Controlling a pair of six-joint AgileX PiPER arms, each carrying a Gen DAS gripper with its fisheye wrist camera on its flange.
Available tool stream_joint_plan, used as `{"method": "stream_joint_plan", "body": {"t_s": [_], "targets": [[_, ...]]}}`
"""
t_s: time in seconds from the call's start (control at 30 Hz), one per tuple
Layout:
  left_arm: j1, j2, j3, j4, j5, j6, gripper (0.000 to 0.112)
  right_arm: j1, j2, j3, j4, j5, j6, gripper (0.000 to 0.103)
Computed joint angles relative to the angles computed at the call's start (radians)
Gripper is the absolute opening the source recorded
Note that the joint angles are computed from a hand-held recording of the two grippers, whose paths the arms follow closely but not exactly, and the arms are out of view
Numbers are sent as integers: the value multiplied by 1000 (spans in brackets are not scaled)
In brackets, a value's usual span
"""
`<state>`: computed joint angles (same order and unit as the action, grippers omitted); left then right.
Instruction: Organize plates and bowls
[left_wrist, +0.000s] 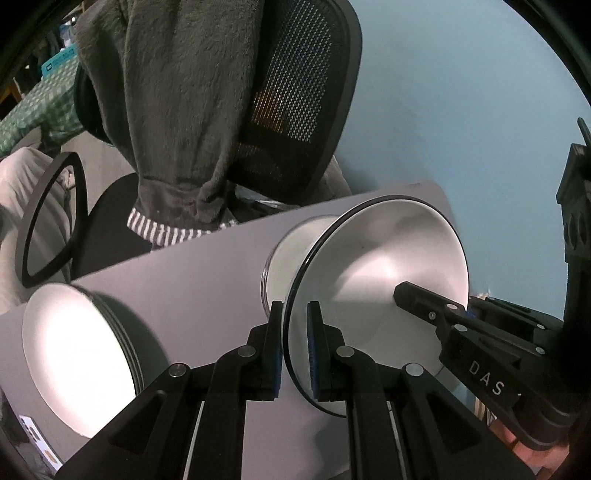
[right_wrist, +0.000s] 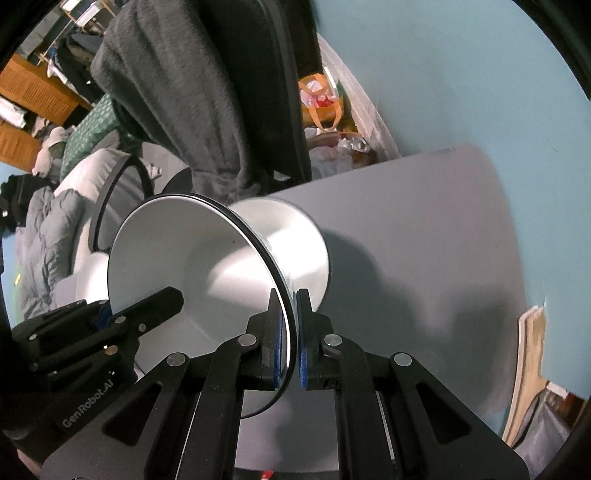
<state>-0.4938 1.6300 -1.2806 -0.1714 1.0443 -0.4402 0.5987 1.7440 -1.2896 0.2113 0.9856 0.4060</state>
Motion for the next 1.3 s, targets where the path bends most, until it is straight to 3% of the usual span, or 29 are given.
{"method": "stream_joint_plan", "body": {"t_s": [0.4,0.83,1.17,1.3], "targets": [[-24,106,-33,38,0,-20,10,-57,92,-25,65,13,-71,7],[27,124,-33,-50,16,42,11,-90,146,-67,98,44,-119,8],[29,129,-74,-65,88,50,23,-73,164,-118,61,89,-90,13],[15,97,-74,-12,82,17,30,-53,138,-111,21,77,-64,18]]}}
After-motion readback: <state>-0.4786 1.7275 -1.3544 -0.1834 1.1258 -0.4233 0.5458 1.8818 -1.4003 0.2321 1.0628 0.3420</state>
